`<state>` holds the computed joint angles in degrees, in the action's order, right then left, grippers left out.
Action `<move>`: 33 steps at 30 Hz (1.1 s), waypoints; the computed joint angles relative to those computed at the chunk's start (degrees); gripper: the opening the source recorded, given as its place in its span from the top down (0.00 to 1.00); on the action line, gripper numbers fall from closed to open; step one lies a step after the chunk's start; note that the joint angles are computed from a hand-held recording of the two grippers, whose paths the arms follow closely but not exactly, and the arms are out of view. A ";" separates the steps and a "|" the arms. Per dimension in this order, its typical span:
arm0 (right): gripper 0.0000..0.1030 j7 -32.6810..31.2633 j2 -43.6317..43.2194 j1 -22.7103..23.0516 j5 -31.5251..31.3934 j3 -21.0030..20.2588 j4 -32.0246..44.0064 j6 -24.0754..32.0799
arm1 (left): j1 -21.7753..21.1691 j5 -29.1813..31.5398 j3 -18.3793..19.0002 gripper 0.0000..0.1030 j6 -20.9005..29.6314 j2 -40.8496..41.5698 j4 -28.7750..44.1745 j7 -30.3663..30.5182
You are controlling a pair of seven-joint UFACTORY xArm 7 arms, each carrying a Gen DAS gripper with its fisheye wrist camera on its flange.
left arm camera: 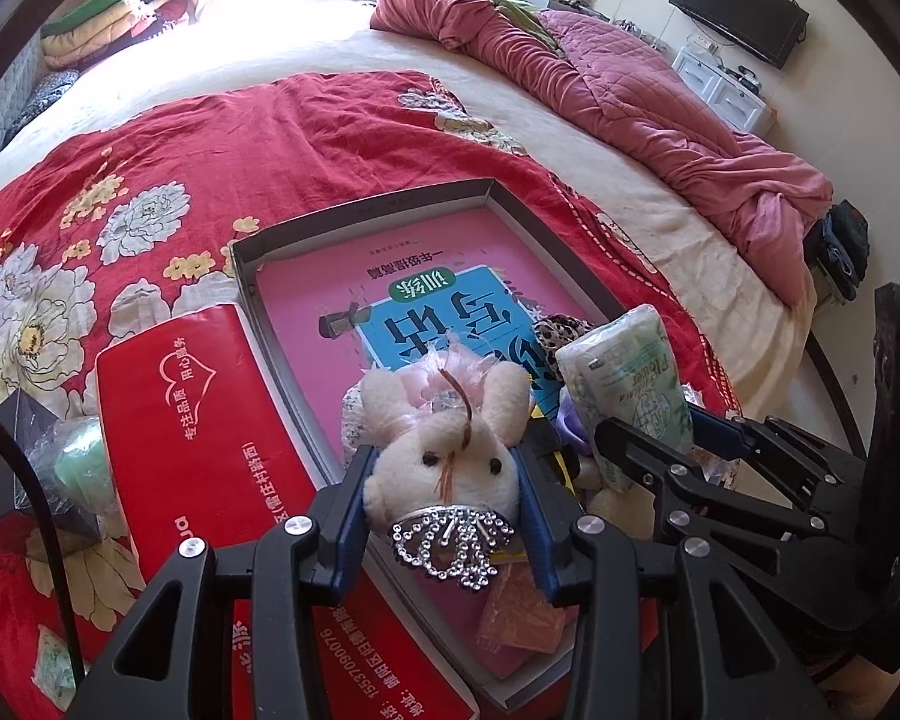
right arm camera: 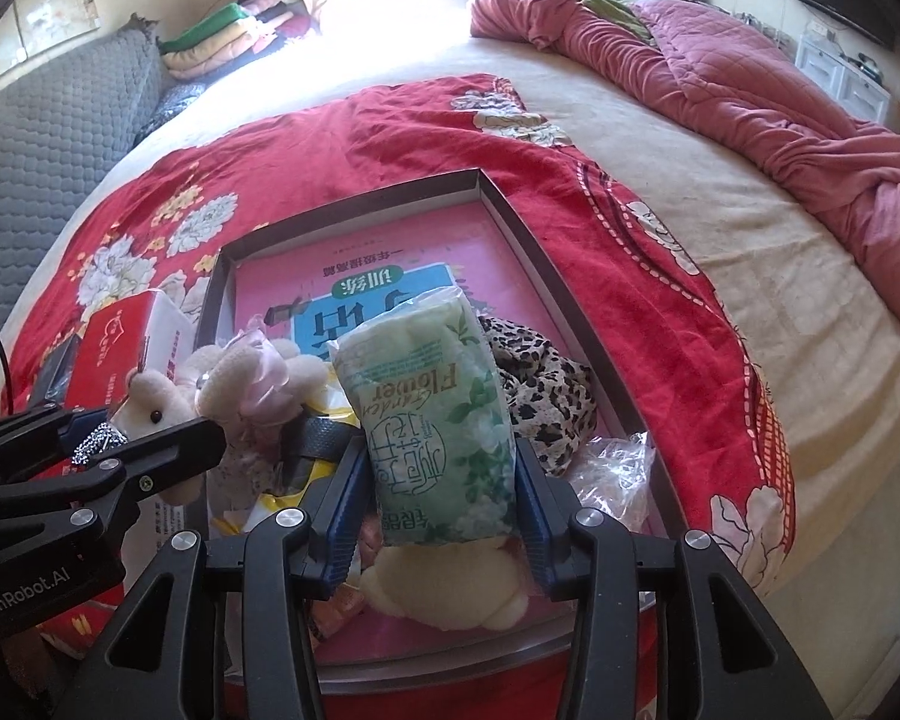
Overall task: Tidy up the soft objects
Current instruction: 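Lower the bunny into the tray and open the left tool while the right tool releases the tissue pack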
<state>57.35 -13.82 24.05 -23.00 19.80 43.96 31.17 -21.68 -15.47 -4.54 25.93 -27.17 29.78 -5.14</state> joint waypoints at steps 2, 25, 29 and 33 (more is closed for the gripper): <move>0.52 0.09 0.38 0.07 0.02 0.01 0.12 -0.29 | -0.30 -0.46 0.29 0.57 -0.07 -0.05 -0.07 0.21; 0.39 2.21 -5.21 -1.75 1.93 0.58 -2.63 -1.60 | -1.99 -4.63 1.95 0.54 0.53 -0.91 -0.41 3.37; 0.38 3.27 -7.19 -3.03 1.45 1.31 -3.37 -1.90 | -2.34 -5.09 1.45 0.51 0.85 -0.97 -0.55 3.78; 0.37 2.81 -7.60 -3.42 1.58 1.75 -3.25 -2.08 | -2.45 -4.81 1.01 0.46 1.17 -1.55 -0.82 3.89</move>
